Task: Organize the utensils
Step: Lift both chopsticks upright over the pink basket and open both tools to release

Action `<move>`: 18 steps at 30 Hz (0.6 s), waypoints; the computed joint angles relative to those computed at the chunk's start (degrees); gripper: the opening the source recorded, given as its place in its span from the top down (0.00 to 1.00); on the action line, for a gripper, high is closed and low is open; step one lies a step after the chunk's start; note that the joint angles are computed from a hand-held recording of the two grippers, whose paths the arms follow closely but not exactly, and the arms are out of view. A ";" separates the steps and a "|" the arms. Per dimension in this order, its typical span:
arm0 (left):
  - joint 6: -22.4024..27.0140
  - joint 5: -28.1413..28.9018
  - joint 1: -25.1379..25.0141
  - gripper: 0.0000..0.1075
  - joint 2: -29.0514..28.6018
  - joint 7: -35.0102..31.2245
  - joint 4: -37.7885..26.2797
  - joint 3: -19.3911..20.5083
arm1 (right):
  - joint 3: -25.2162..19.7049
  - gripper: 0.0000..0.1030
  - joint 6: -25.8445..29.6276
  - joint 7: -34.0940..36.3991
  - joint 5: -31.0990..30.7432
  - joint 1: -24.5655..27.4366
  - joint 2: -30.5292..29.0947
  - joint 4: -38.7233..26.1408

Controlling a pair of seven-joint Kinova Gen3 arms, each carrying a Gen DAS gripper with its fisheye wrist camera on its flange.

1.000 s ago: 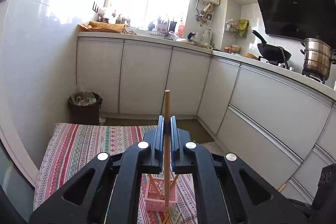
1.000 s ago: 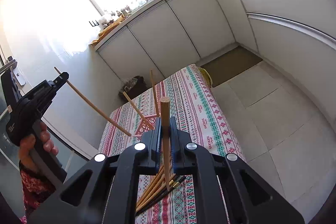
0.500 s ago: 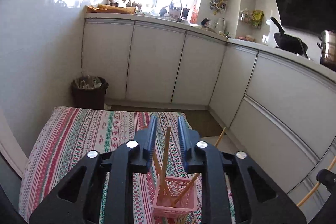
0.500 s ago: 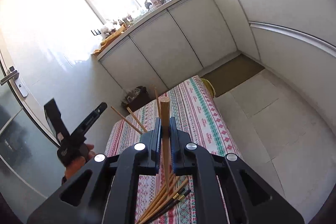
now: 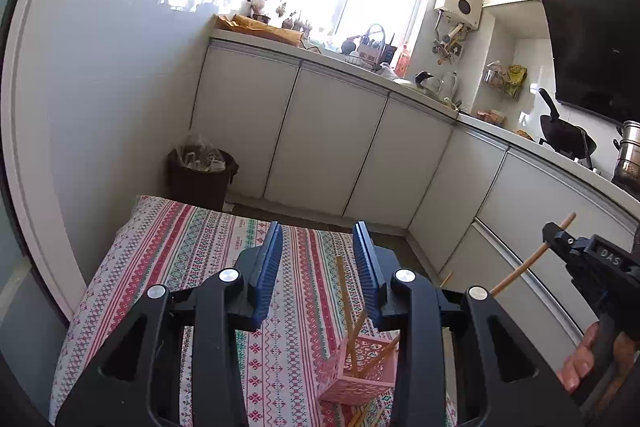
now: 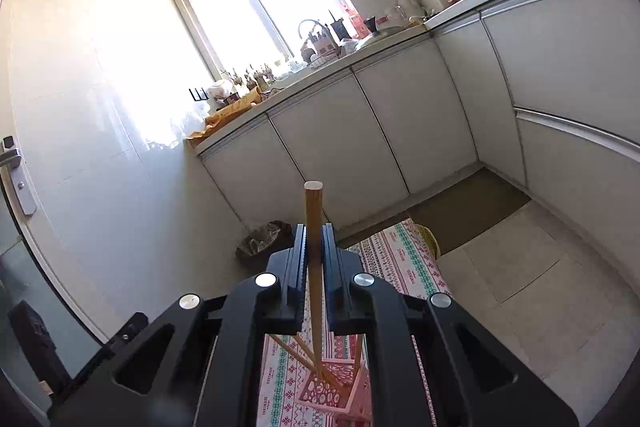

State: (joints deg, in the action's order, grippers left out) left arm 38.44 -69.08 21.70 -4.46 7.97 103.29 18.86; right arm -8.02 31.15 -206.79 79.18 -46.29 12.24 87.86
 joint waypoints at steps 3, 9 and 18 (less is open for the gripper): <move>-0.94 2.59 -0.53 0.68 -0.61 -2.26 0.47 -0.91 | 0.35 0.89 -0.70 2.88 -1.52 -0.04 3.86 -1.96; -1.86 7.07 -2.29 0.66 -1.33 -7.01 0.40 -0.79 | 3.22 0.50 1.17 5.10 -5.62 -3.51 4.76 -1.97; 0.02 11.07 -1.36 0.55 0.01 -11.72 -1.25 0.46 | 0.69 0.37 7.21 5.19 -6.37 -4.62 0.14 1.93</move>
State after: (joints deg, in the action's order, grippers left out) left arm 38.45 -58.02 20.34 -4.45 -3.75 102.05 19.32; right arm -7.33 38.36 -201.60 72.80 -50.91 12.38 89.79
